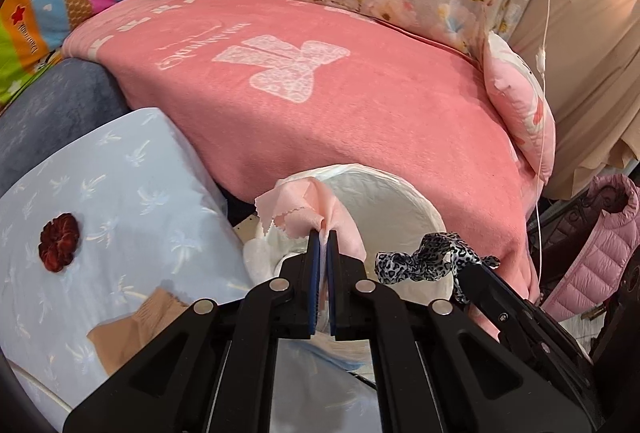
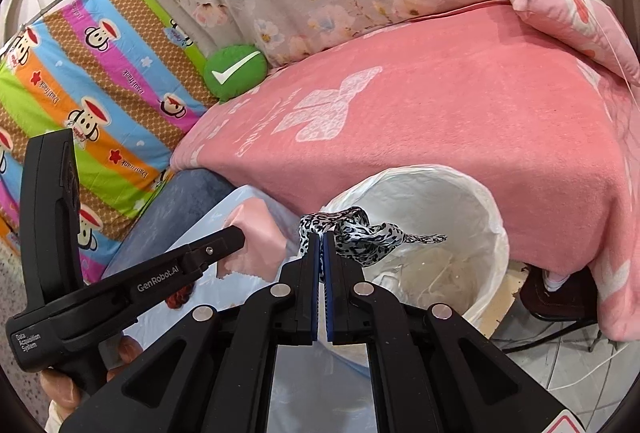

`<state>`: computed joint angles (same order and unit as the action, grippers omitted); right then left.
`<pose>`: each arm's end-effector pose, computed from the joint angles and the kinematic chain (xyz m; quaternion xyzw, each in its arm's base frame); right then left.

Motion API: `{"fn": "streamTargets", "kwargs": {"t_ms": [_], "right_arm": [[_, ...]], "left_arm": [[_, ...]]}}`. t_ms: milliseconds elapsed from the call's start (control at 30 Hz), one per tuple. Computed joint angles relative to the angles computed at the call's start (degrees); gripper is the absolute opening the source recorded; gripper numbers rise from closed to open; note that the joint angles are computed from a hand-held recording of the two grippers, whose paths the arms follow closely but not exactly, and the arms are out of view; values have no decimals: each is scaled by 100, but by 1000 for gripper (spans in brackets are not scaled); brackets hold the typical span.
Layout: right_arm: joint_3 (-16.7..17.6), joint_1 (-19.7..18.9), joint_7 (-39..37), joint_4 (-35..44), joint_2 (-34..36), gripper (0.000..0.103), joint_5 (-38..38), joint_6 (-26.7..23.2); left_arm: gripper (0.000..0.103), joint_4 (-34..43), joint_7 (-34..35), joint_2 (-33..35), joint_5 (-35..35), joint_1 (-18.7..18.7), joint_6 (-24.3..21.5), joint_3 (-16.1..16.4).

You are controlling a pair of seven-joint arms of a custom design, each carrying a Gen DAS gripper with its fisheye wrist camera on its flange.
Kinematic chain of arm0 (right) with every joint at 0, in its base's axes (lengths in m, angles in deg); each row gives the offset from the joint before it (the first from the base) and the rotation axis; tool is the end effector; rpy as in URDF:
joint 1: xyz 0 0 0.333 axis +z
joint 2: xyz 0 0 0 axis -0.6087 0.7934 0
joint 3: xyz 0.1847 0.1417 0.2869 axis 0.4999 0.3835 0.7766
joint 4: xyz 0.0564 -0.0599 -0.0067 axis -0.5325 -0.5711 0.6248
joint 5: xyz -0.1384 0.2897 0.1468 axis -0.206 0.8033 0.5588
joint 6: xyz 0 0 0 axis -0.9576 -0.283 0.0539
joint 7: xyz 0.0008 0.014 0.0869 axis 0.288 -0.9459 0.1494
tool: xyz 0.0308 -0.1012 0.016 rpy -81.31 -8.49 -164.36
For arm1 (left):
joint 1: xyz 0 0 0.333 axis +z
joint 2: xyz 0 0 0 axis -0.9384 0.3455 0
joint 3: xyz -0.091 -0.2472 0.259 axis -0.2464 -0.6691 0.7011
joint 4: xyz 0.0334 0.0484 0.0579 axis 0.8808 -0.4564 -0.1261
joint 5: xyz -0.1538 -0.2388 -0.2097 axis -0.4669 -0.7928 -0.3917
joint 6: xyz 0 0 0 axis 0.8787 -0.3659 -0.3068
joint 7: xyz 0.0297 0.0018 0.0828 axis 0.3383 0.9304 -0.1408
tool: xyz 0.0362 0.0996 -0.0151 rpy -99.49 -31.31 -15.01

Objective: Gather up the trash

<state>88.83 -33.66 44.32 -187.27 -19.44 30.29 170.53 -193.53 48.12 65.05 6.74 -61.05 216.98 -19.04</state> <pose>0.5341 0.1240 0.3860 -0.5456 0.6914 -0.1422 0.4518 0.5735 -0.1751 0.4149 -0.6061 0.7084 -0.3387 0.1265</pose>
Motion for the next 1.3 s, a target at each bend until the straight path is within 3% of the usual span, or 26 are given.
{"fn": "streamTargets", "kwargs": {"t_ms": [167, 233, 533, 567, 700, 733, 900, 1300], "right_arm": [[-46, -95, 23, 20, 7, 2, 7, -12], [-52, -131, 33, 50, 30, 2, 7, -24], [-43, -222, 12, 253, 145, 2, -1, -118], [-31, -240, 15, 289, 165, 2, -15, -140], [18, -290, 5, 421, 234, 4, -67, -218], [6, -264, -28, 451, 250, 9, -38, -233], [6, -192, -150, 557, 310, 11, 79, -303], [97, -24, -382, 537, 253, 25, 222, -496]], "left_arm": [[4, 197, 130, 153, 16, -70, -154, -67], [5, 263, 108, 177, 22, -302, -156, 143], [9, 582, 209, 375, -149, -583, -446, 374], [12, 598, 224, 387, -170, -599, -447, 391], [65, 504, 73, 331, -177, -933, -102, 779], [69, 442, -34, 291, -144, -1112, 53, 995], [69, 460, -274, 300, 46, -1105, 51, 1116], [69, 97, -695, 149, 252, -1029, 267, 1319]]}}
